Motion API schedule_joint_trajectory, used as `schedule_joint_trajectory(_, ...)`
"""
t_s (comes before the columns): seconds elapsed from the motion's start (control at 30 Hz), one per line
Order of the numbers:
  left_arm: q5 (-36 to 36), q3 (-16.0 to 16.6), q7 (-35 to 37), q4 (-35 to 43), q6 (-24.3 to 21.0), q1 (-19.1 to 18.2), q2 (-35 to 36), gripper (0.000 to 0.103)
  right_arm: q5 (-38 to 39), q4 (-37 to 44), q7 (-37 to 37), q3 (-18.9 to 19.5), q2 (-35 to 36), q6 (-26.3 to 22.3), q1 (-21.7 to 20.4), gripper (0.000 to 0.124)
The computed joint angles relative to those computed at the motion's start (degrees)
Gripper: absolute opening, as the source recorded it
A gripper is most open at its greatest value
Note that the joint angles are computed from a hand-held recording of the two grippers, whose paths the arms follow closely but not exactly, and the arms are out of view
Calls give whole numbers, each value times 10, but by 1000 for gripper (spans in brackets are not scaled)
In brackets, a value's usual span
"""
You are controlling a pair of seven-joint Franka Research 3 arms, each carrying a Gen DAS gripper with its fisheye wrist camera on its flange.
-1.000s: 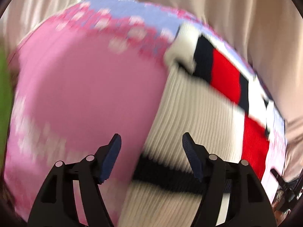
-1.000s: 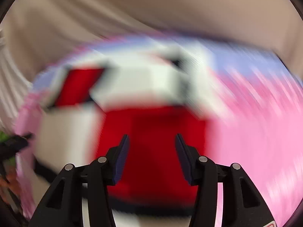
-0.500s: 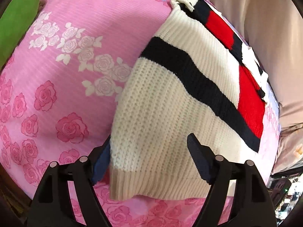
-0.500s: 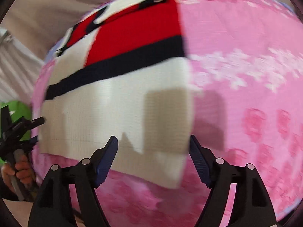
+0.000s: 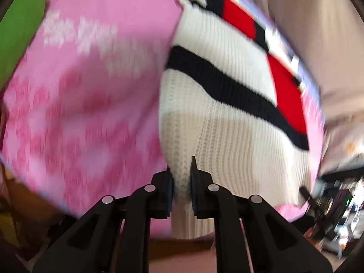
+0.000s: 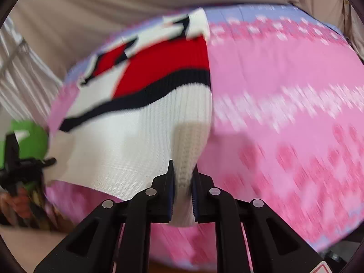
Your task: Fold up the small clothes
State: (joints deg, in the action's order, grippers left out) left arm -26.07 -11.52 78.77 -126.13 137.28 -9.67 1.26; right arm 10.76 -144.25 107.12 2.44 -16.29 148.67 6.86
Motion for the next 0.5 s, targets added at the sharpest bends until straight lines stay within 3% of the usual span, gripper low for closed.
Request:
schedule_joint_trajectory(0.13, -20, 3, 21, -33, -74, -2, -15, 13, 21, -59, -21, -10, -62, -109, 9, 12)
schedule_joint_trajectory(0.27, -25, 13, 9, -37, -19, 4, -41, 16, 18, -72, -5, -6, -87, -146, -6, 11)
schedule_joint_trajectory(0.33, -9, 16, -7, 4, 35, 6, -18, 34, 0, -56, 3, -6, -87, -103, -26, 19)
schedule_joint_trajectory(0.37, 11, 16, -20, 45, 63, 8, 13, 41, -14, -35, 11, -5, -68, -64, -42, 30)
schedule_joint_trajectory(0.4, 47, 16, -50, 90, 59, 9, 45, 49, -23, -16, 14, -7, -47, -37, -51, 42)
schedule_joint_trajectory(0.47, 124, 15, -88, 190, 100, 3, 128, 50, -36, 53, 20, -14, 39, 27, -67, 47)
schedule_joint_trajectory(0.5, 161, 16, -109, 240, 100, 0, 165, 51, -44, 85, 28, -19, 79, 45, -68, 47)
